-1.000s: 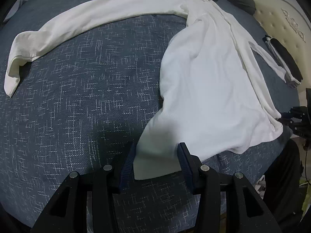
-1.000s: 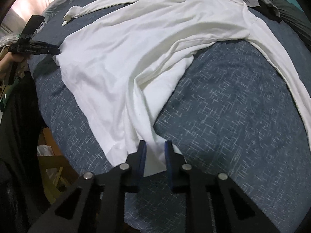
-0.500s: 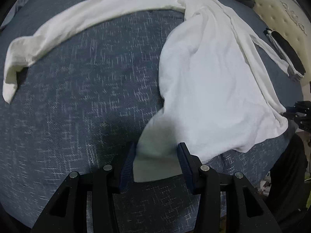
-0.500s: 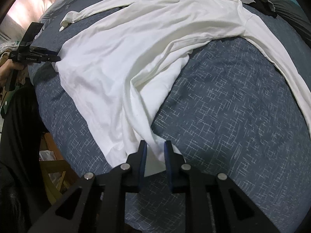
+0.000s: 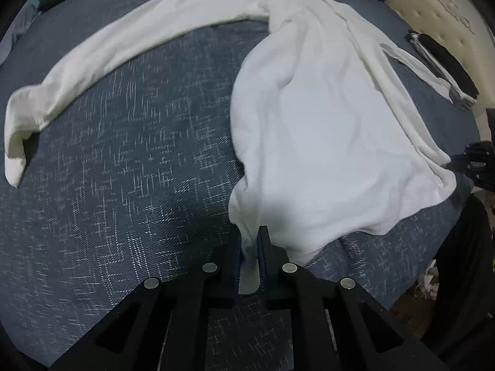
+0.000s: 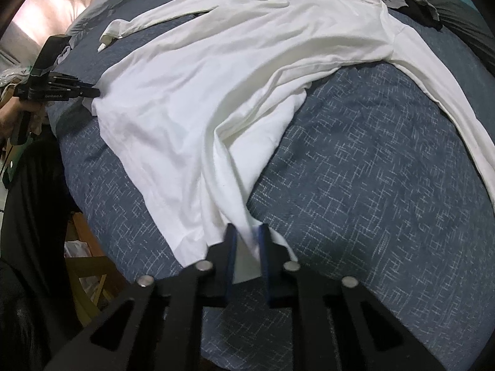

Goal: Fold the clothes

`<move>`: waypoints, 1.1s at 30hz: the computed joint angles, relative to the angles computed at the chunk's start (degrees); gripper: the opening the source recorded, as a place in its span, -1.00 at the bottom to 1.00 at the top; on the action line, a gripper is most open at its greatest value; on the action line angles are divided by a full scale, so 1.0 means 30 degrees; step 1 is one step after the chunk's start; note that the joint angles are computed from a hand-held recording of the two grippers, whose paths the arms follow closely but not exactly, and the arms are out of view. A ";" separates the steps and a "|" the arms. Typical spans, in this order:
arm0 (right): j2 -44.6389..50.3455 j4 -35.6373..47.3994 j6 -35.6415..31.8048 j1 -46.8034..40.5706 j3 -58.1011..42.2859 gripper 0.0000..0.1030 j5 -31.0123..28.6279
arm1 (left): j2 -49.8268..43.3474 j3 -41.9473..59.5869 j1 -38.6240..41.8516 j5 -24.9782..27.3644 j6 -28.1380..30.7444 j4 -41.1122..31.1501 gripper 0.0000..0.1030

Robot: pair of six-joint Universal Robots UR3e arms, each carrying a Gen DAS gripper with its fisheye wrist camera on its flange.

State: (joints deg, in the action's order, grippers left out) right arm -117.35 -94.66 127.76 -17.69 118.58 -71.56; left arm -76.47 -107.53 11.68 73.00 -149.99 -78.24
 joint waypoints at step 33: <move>-0.2449 0.6952 -0.7020 -1.2456 -0.3027 -0.93 0.0322 | 0.1256 0.2794 -0.3085 -0.0453 -0.0198 -0.2233 -0.83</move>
State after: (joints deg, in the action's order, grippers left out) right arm -124.70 -73.81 106.70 -55.06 109.50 -70.60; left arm -72.71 -99.15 2.43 71.64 -150.58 -84.93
